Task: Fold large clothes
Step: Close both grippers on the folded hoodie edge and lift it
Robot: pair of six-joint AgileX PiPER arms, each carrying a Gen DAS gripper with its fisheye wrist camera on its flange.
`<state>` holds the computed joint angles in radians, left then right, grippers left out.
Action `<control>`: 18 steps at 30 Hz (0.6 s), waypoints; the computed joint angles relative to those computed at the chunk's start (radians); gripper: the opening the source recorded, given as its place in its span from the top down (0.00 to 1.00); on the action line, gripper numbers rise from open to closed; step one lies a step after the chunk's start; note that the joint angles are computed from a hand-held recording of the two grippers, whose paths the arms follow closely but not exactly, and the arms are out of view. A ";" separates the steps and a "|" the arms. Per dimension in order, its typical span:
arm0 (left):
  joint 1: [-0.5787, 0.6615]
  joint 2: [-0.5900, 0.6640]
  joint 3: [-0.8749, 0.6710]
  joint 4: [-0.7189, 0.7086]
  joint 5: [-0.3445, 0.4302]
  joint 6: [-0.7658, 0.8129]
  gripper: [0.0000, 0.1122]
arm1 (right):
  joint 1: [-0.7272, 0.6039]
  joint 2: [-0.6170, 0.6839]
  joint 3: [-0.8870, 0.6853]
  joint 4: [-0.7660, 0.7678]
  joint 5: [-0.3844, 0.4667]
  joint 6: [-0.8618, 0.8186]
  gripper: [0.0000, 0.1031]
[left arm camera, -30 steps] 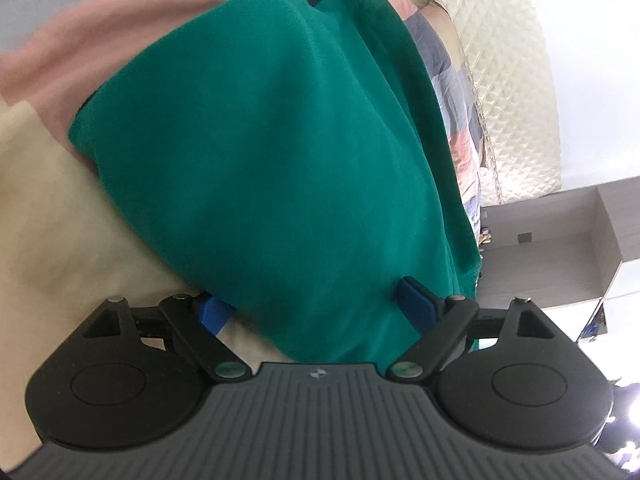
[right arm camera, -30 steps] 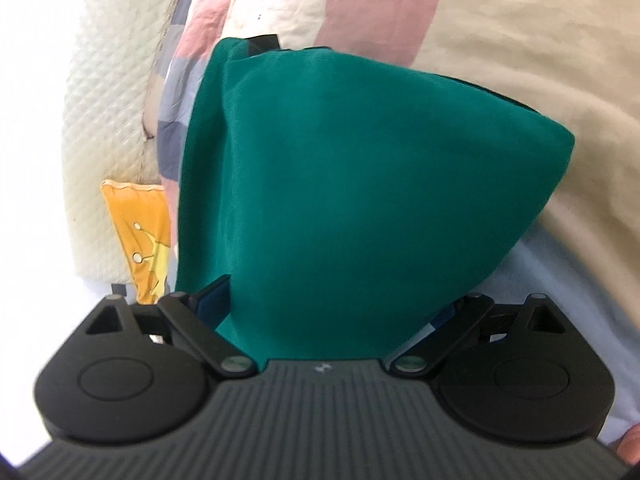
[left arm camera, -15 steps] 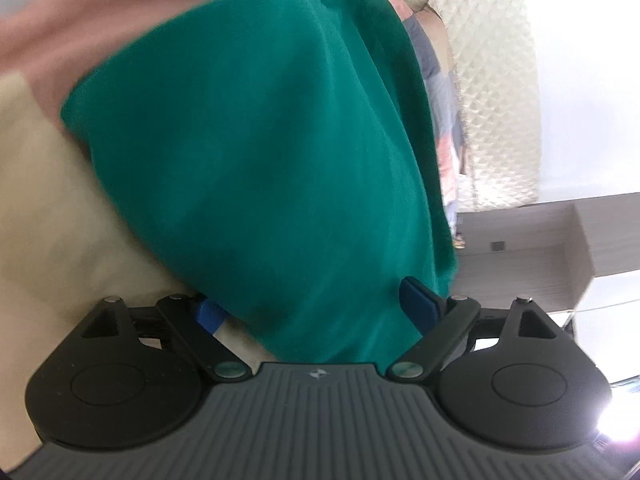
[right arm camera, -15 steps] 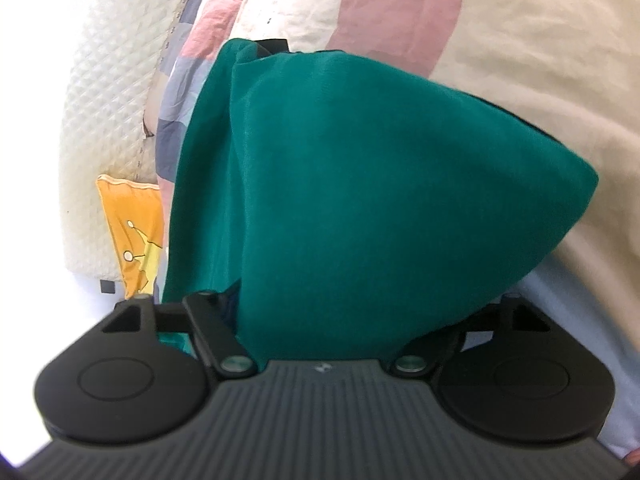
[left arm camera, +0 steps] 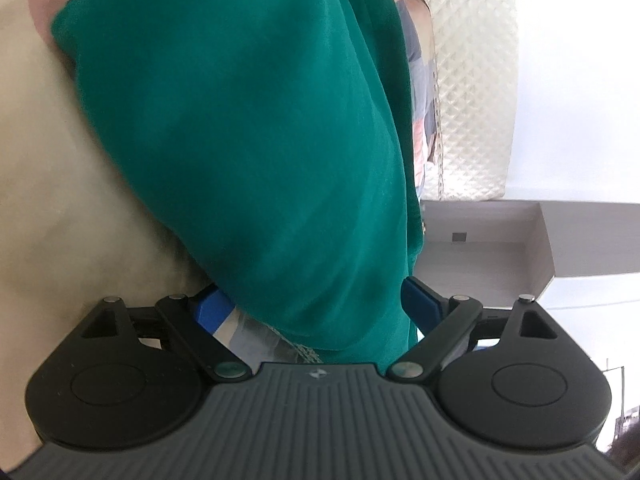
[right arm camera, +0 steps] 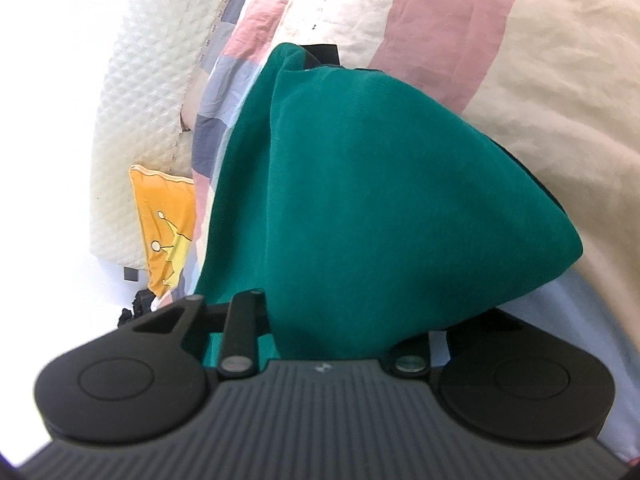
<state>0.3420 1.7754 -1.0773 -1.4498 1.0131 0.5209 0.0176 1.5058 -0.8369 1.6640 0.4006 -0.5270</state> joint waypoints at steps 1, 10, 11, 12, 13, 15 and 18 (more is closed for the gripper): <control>0.002 -0.004 0.007 0.001 -0.017 0.005 0.18 | -0.002 0.005 -0.003 -0.001 0.003 0.008 0.65; -0.029 -0.072 0.080 -0.067 -0.163 0.007 0.18 | -0.015 0.002 0.034 0.060 0.023 -0.006 0.62; -0.032 -0.077 0.085 -0.081 -0.193 0.006 0.19 | -0.016 0.001 0.039 0.067 0.026 -0.007 0.59; -0.033 -0.077 0.091 -0.101 -0.211 0.008 0.19 | -0.018 0.004 0.038 0.055 0.030 0.009 0.57; -0.035 -0.067 0.089 -0.115 -0.216 0.006 0.19 | -0.025 0.008 0.035 0.035 0.039 0.030 0.54; -0.048 -0.053 0.073 -0.107 -0.234 -0.017 0.19 | -0.031 0.020 0.027 0.017 0.048 0.051 0.47; -0.060 -0.047 0.046 -0.079 -0.266 -0.046 0.19 | -0.027 0.028 0.031 -0.011 0.033 0.085 0.26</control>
